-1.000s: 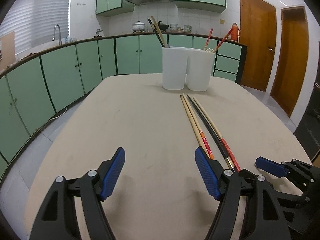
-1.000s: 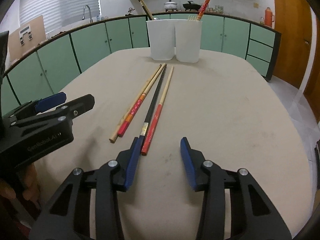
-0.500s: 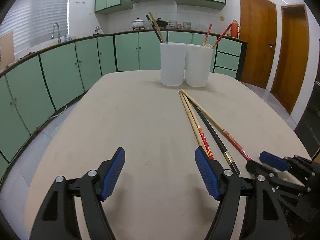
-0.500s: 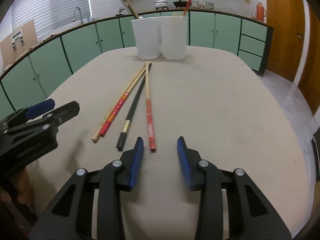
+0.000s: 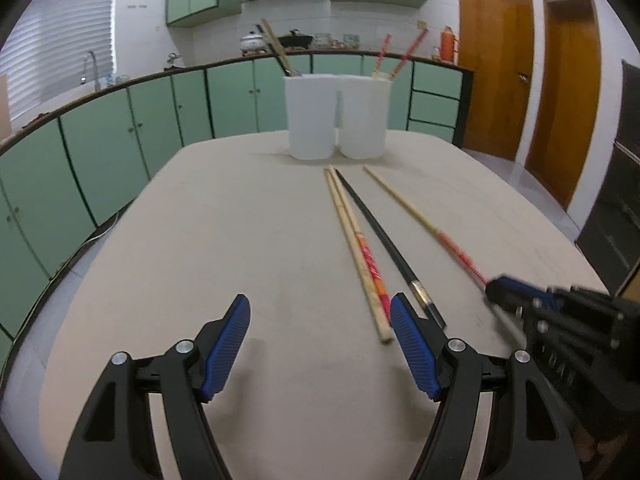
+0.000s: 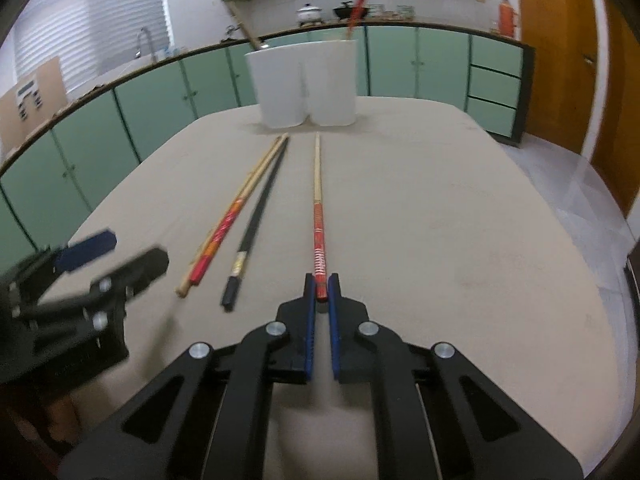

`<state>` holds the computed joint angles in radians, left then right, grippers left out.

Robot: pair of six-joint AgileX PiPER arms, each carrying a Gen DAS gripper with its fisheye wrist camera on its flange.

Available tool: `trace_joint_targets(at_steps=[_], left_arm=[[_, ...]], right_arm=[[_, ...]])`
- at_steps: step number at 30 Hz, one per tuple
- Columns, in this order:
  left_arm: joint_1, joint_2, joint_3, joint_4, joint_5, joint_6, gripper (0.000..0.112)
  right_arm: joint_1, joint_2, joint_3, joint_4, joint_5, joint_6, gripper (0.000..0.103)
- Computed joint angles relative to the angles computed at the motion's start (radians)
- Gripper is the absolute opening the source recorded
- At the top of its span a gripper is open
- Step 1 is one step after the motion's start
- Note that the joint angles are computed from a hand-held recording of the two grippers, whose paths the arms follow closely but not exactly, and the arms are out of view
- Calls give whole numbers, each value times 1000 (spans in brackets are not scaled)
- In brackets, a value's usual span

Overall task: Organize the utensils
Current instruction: 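Grasp another red-patterned chopstick with the right tool, then grasp a plain wooden chopstick with the left tool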

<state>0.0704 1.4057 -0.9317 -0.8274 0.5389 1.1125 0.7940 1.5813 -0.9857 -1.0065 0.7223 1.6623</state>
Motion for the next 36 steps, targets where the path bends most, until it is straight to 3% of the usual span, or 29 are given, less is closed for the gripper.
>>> trace_joint_targets(at_steps=[10,16,25,30,36], left_arm=[[-40,45,-34,144,19,-163,65],[-38,49,-36,157,26,-172,58],[-32,49,-40,150,33,-172,34],[-26,58,-49,119,61,-136,12],[-24,60,-55,114,75,-134,8]], right_arm=[[1,-25,35,-19,-8,45,5],[-8,-29,41,-11,-22,49,5],[-15,-19,29,4,-31,23,5],[-16,-7,15,15,-29,3,5],[-20,9,1,31,-30,-22,6]])
